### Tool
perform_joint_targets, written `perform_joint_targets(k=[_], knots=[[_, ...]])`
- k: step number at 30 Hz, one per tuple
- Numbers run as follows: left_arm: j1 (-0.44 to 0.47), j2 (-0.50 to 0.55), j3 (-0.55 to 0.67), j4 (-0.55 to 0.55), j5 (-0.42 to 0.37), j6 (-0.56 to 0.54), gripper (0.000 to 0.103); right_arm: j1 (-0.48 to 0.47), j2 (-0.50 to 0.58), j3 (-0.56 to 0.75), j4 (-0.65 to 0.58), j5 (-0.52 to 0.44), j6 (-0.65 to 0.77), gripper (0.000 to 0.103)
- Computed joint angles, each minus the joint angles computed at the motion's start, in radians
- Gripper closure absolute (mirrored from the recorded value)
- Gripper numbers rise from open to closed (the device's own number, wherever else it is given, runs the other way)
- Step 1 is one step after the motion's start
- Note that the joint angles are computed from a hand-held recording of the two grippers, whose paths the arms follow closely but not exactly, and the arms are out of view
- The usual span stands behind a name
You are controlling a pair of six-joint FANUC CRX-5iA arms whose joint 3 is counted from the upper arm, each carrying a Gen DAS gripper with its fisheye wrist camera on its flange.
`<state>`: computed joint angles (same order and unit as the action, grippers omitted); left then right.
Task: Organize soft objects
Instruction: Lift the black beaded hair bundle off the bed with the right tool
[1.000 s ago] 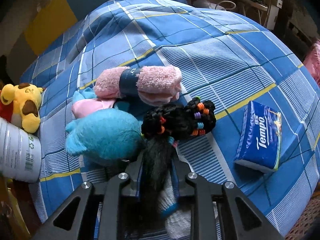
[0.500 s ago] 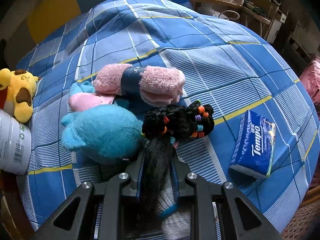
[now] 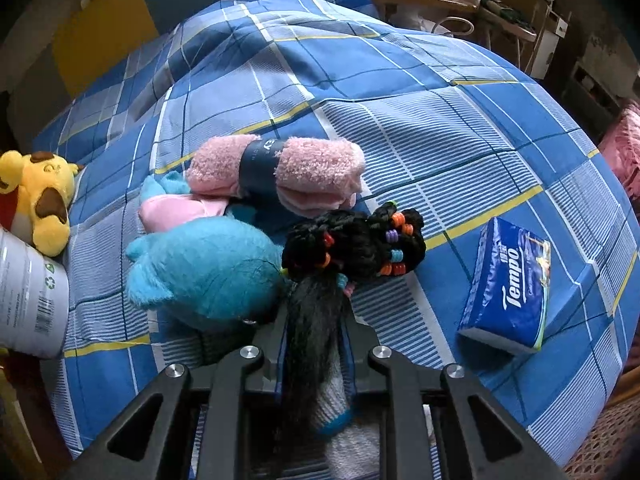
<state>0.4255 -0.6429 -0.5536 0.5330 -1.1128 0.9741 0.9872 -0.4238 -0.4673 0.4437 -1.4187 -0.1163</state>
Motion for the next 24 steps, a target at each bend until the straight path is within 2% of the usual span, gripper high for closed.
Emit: perform_joint_targets(k=[9,13,19,24], knots=[[-0.075,-0.068,-0.014,-0.045,-0.034,-0.010,0.031,0.022,-0.039,-0.027,0.038,0.007,-0.077,0.087],[-0.079,-0.075,-0.017,-0.025,-0.052,-0.021,0.031,0.049,-0.076,-0.056,0.082,0.008,-0.145,0.088],[-0.075,-0.084,-0.026,0.000,-0.063,-0.051,0.031,0.116,-0.121,-0.100,0.212,-0.009,-0.242,0.088],[-0.057,-0.086,-0.034,0.024,-0.073,-0.081,0.031,0.130,-0.117,-0.091,0.248,-0.018,-0.230,0.089]])
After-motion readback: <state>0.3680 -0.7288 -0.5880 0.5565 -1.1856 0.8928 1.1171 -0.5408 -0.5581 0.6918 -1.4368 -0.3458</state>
